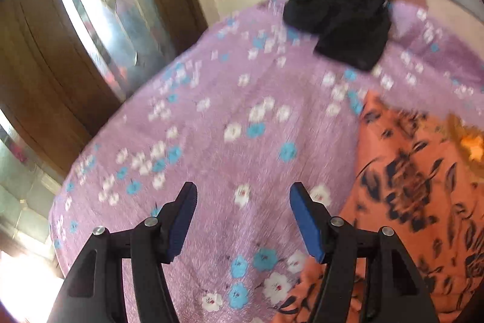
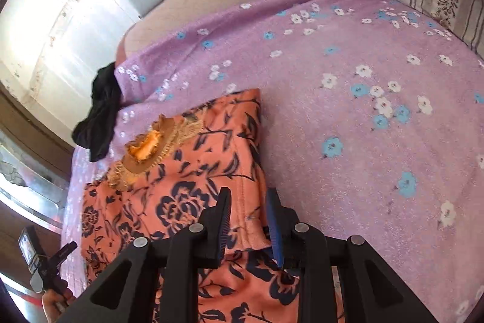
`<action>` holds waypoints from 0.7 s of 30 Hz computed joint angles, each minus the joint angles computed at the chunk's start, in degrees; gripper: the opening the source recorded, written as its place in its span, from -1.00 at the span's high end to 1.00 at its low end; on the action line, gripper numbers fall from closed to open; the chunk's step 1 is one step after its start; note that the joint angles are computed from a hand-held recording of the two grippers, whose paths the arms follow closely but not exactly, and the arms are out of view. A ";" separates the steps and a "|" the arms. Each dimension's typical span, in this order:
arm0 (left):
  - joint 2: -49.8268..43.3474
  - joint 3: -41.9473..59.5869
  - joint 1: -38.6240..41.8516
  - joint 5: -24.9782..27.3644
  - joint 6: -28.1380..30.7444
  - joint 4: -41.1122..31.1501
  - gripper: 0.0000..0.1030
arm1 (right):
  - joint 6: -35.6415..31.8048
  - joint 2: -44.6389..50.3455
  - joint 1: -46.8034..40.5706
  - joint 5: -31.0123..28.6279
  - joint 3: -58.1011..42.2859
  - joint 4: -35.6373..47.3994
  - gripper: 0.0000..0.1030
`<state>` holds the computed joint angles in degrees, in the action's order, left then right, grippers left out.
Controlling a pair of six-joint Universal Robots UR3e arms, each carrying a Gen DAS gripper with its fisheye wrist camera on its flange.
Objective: Fold small clothes
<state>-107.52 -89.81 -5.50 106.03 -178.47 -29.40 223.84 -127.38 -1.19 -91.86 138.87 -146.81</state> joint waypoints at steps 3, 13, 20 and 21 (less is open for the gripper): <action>3.81 -5.46 -0.68 -6.95 3.67 7.40 -0.30 | -4.49 7.99 3.53 -1.63 -1.73 -10.46 0.49; -3.38 2.28 -6.84 -6.36 10.65 -5.54 -0.54 | -9.45 23.23 -2.51 9.60 -3.90 -16.11 0.46; -2.26 0.75 -5.48 -12.33 8.30 -3.98 -0.54 | -14.24 36.78 0.71 14.49 -12.92 -19.12 0.37; -3.77 2.52 -6.34 -11.32 8.80 -6.22 -0.54 | -14.06 39.15 2.19 12.90 -14.22 -19.13 0.33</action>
